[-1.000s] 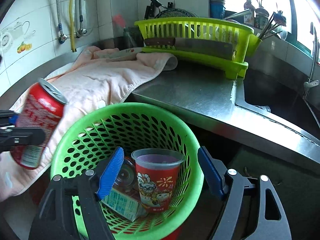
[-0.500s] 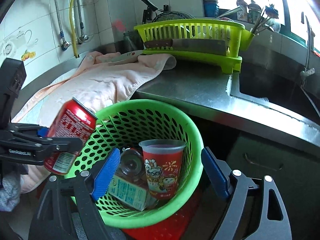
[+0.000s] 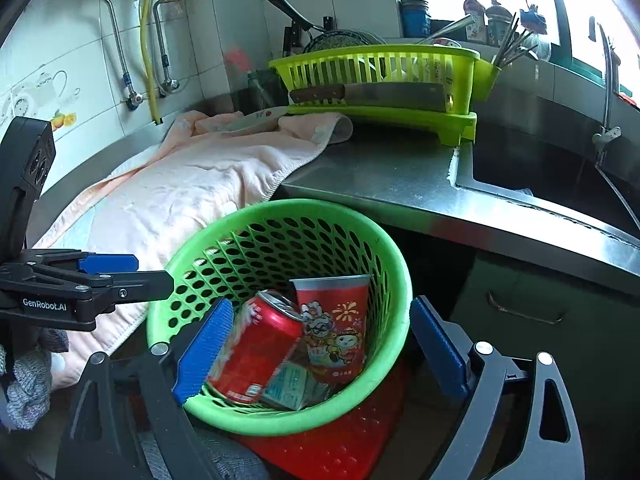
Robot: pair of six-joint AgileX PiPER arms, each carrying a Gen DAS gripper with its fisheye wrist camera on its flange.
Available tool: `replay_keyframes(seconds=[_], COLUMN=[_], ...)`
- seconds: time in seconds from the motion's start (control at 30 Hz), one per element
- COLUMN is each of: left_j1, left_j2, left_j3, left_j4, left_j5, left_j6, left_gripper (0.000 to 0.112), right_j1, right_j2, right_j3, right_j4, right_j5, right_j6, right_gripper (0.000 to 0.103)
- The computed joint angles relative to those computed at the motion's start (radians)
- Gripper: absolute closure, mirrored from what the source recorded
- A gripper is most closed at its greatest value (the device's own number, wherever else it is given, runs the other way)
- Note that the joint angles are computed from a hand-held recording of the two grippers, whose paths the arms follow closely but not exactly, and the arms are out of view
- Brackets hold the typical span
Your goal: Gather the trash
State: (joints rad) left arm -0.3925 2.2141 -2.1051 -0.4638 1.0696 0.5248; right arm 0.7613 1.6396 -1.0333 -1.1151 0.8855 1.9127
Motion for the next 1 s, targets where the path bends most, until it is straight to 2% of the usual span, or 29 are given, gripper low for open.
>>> replay_keyframes(seconds=[0.27, 0.57, 0.8, 1.0], left_j1=[0.035, 0.091, 0.142, 0.227], left_j2=[-0.12, -0.269, -0.401, -0.478], left_j3=[0.161, 0.359, 0.537, 0.622], left_j4=[-0.051, -0.152, -0.135, -0.167], left_j5=[-0.069, -0.116, -0.199, -0.226], left_j6=[0.044, 0.07, 0.124, 0.196], left_gripper=[0.025, 0.018, 0.015, 0.015], right_j1=[0.071, 0.159, 0.231, 0.272], right_j2=[0.009, 0.008, 0.031, 0.067], right_j3=[-0.057, -0.102, -0.163, -0.242], right_j4=[0.02, 0.028, 0.036, 0.069], right_j5=[0.092, 0.186, 0.252, 0.303], right_j6=[-0.013, -0.01, -0.008, -0.033], right_gripper=[0.011, 0.011, 0.01, 0.01])
